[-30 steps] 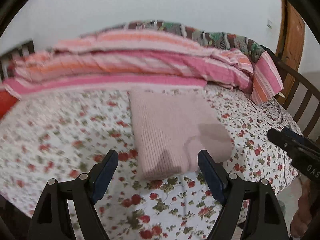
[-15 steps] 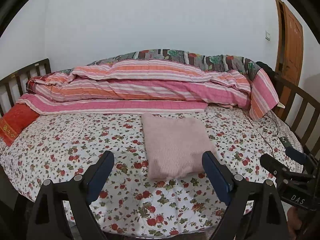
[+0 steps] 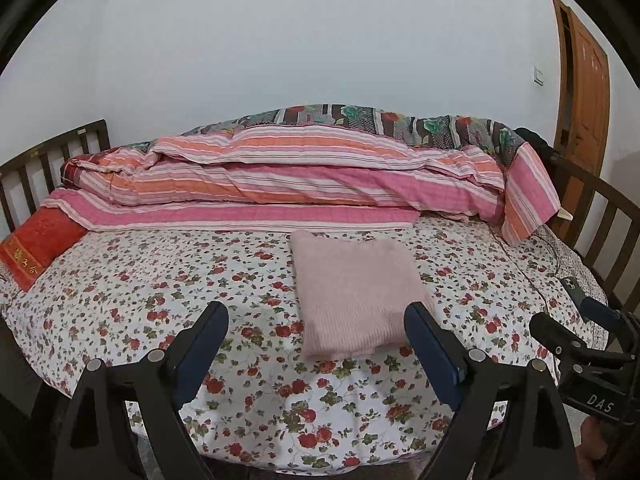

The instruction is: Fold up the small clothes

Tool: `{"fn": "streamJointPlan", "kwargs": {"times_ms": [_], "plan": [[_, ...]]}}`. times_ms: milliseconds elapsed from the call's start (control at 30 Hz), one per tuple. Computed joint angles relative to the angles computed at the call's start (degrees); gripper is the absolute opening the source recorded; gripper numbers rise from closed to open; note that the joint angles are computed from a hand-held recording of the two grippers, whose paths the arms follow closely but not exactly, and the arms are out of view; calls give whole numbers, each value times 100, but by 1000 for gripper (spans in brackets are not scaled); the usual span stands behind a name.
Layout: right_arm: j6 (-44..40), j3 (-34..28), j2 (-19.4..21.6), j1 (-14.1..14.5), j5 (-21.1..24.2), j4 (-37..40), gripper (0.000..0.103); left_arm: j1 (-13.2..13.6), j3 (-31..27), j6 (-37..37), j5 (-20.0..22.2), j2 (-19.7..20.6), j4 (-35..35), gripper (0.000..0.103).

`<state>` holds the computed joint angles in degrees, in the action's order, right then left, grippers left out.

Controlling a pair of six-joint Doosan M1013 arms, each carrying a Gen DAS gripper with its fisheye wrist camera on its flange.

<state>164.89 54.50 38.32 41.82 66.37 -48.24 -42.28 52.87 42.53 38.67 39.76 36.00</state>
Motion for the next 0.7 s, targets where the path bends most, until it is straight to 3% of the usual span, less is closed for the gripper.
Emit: {"fn": "streamJointPlan", "kwargs": {"times_ms": [700], "plan": [[8,57,-37,1,-24,-18,100,0,22,-46,27,-9,54,89]]}}
